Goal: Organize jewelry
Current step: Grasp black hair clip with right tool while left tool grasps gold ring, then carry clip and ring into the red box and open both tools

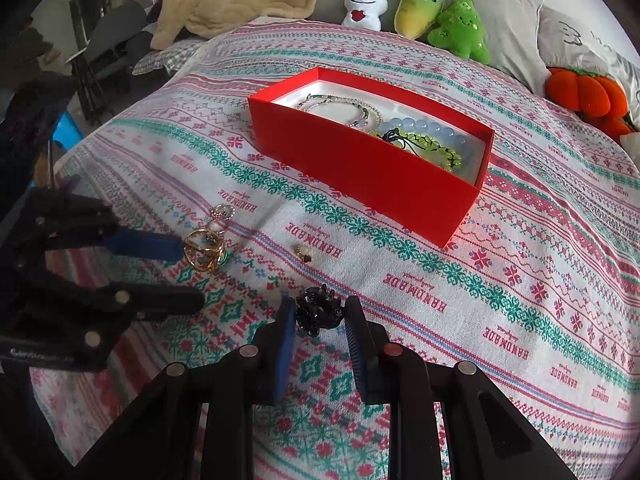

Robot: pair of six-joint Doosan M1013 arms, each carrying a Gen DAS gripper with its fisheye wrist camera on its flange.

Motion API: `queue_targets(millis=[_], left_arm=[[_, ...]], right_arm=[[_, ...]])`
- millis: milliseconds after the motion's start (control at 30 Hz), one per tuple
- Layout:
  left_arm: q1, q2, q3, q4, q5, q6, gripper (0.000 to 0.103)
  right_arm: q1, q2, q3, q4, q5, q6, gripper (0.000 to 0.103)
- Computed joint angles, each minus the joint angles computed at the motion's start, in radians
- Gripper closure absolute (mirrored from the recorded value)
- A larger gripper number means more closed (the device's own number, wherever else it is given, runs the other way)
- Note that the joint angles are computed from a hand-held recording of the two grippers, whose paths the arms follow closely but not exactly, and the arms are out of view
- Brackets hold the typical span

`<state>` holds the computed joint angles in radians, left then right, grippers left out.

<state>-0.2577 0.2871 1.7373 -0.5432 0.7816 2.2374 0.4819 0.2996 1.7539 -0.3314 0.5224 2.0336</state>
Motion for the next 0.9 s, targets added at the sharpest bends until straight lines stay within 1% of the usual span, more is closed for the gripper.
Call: queue_targets(millis=[100,267,333,400,433,733,900], left_arm=[[-0.004,0.009,-0.009,-0.007,-0.004,-0.013,0.063],[-0.015,0.013,-0.011,0.016,-0.028,-0.044,0.064],[-0.020,0.014,-0.011,0.034,-0.039,-0.060,0.067],[-0.028,0.014,-0.012,0.064,-0.052,-0.086,0.075],[-0.030,0.015,-0.013,0.073,-0.054,-0.095,0.077],[-0.029,0.010,-0.016,0.095,-0.036,-0.095,0.078],[-0.023,0.001,-0.016,0.078,-0.020,-0.081,0.078]], right_arm=[[0.000,-0.003,0.004,0.000,0.002,0.003,0.078],[-0.002,-0.010,0.010,0.000,0.003,0.008,0.078],[-0.003,-0.012,0.011,0.002,0.005,0.008,0.078],[-0.003,-0.014,0.012,0.002,0.007,0.008,0.078],[-0.004,-0.015,0.013,0.004,0.007,0.006,0.078],[-0.005,-0.022,0.013,0.007,0.007,0.016,0.078],[-0.007,-0.030,0.010,0.020,0.004,0.022,0.078]])
